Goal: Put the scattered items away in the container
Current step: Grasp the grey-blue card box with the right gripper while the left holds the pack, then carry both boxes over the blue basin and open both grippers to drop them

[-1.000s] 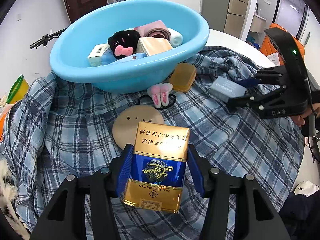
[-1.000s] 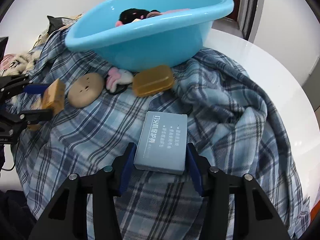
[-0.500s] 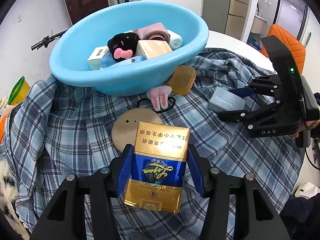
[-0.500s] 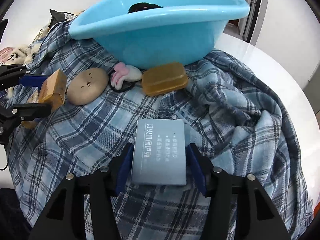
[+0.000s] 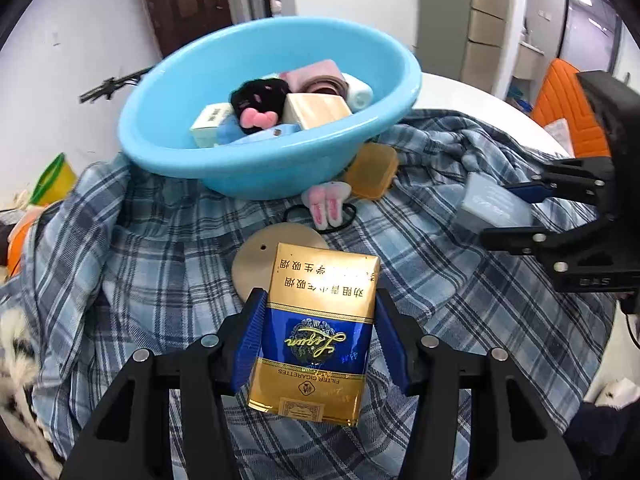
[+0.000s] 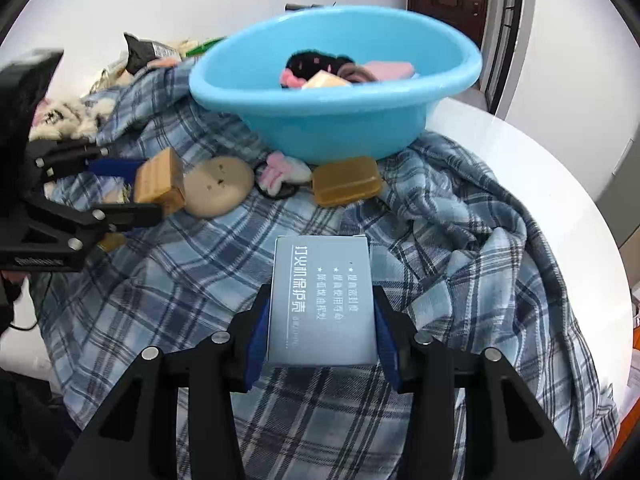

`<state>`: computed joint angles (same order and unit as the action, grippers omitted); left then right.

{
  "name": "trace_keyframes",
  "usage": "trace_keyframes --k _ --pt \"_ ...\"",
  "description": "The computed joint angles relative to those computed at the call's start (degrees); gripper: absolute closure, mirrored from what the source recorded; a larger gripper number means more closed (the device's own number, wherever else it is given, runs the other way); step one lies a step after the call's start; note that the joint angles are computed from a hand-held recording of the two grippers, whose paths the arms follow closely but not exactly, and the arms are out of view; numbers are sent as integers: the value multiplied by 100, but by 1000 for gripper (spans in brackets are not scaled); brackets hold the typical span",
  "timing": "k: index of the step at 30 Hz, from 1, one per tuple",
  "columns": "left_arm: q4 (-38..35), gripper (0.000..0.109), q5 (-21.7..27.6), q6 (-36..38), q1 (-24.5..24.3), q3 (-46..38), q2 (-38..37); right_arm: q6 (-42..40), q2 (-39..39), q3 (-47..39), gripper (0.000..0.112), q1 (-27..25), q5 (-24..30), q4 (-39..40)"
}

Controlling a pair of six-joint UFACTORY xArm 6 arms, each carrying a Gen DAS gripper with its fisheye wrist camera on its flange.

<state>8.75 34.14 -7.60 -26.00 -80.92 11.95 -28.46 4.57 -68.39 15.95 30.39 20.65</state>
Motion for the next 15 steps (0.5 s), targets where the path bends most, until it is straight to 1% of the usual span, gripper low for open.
trace_keyframes --k 2,4,5,7,8,10,11,13,15 --pt "234 53 -308 -503 -3 279 -155 83 -169 235 67 45 -506 55" --pt "632 53 -642 -1224 9 569 -314 249 -455 681 67 134 -1254 216" --pt "894 53 -779 -1659 21 694 -387 231 -546 855 67 194 -1595 475" --pt "1482 53 -1025 -2607 56 944 -550 54 -708 1133 67 339 -2043 1077" --pt "1728 53 -1080 -2958 70 1022 -610 44 -732 1184 67 388 -2158 1208" --pt "2299 53 -1080 -3603 81 1148 -720 252 -770 1288 67 430 -2270 1057" --pt "2498 53 -1024 -3760 73 1176 -749 435 -760 1305 67 424 -2267 951" --pt "2630 53 -918 -3823 65 1190 -764 439 -702 1257 67 408 -2162 1155" --pt "2526 53 -822 -3685 62 1155 -743 689 -652 1217 67 344 -2015 848"
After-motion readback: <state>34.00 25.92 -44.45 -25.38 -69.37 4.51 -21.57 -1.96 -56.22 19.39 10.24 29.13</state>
